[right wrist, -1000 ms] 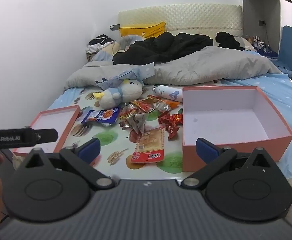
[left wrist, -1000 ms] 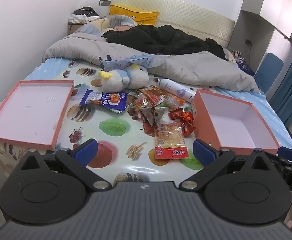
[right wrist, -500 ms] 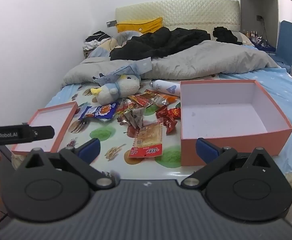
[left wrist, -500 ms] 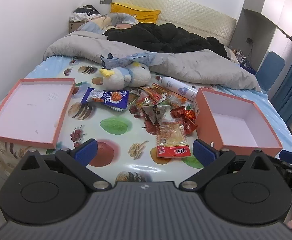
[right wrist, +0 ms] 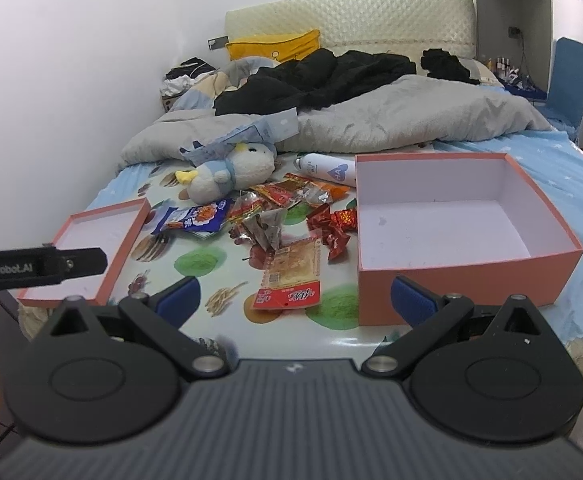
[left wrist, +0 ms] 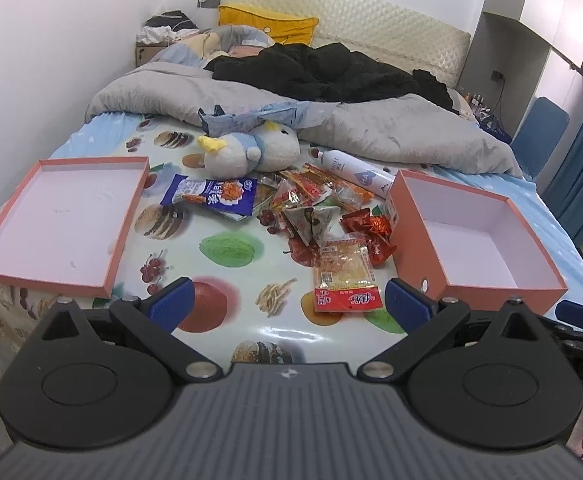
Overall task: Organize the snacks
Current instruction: 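Move both tools toward the snack pile on the bed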
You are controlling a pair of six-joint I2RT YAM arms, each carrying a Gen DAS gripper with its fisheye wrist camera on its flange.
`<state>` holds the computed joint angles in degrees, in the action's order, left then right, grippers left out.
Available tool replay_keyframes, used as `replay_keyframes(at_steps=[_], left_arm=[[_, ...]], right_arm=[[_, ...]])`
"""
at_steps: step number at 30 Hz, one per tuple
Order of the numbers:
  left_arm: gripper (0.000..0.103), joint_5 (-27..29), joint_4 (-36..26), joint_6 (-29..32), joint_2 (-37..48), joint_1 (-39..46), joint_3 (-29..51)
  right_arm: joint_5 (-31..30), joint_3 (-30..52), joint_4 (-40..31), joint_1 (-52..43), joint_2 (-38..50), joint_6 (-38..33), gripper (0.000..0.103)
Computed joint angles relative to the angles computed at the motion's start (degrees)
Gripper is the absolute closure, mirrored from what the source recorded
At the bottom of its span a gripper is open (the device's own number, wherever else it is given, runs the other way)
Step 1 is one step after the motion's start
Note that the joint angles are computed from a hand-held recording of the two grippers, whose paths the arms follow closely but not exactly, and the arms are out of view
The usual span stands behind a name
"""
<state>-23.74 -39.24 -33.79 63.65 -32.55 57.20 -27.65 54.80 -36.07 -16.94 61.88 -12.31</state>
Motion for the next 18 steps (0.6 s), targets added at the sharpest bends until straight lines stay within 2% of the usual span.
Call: replay_keyframes(at_steps=[18], left_arm=[[0.001,3.7,1.0,1.3,3.5,1.4,1.4]], right_arm=[[0.0,0.2,-0.6,-1.7,1.4,2.1,0.0]])
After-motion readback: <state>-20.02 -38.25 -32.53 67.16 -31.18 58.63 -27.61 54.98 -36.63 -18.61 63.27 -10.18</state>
